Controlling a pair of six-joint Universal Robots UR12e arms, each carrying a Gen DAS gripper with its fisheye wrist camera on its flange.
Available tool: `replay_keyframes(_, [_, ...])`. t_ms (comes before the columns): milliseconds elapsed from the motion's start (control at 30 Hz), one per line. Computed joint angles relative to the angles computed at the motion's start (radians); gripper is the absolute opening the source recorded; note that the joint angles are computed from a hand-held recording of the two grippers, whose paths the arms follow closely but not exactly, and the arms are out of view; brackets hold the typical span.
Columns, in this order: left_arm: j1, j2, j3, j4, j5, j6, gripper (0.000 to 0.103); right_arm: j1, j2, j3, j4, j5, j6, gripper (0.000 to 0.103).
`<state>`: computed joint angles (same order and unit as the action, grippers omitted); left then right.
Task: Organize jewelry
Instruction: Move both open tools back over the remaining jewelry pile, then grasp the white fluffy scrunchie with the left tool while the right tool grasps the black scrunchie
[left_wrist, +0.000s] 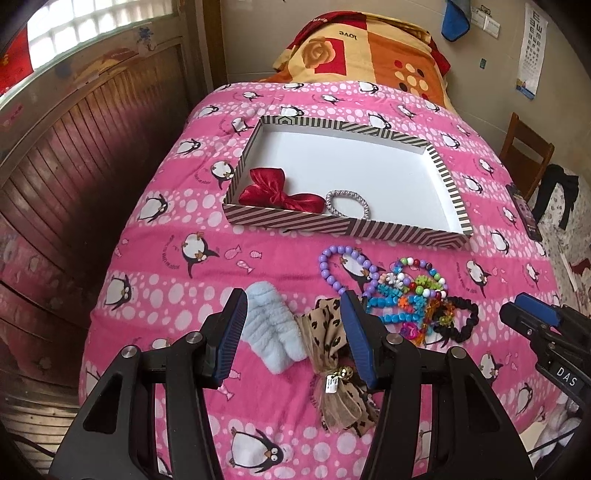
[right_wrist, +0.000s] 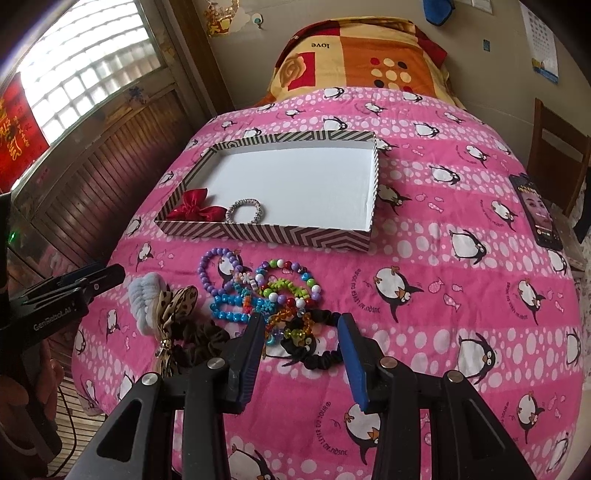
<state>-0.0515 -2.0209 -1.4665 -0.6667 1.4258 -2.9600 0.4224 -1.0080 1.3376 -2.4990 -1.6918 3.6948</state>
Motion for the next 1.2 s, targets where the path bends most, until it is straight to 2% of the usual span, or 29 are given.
replay_keyframes(1033, [0.005, -0.001, -0.003, -0.019, 0.021, -0.024, 0.052, -0.011, 0.002, 0.014, 0.007, 0.038, -0.021, 0.039])
replay_keyframes(1100, [0.009, -0.003, 0.004, -0.036, 0.012, -0.028, 0.052, -0.012, 0.004, 0.012, 0.01, 0.042, -0.022, 0.039])
replay_keyframes(1200, [0.027, -0.012, 0.028, -0.095, -0.038, -0.059, 0.052, -0.013, 0.005, 0.011, 0.013, 0.046, -0.024, 0.039])
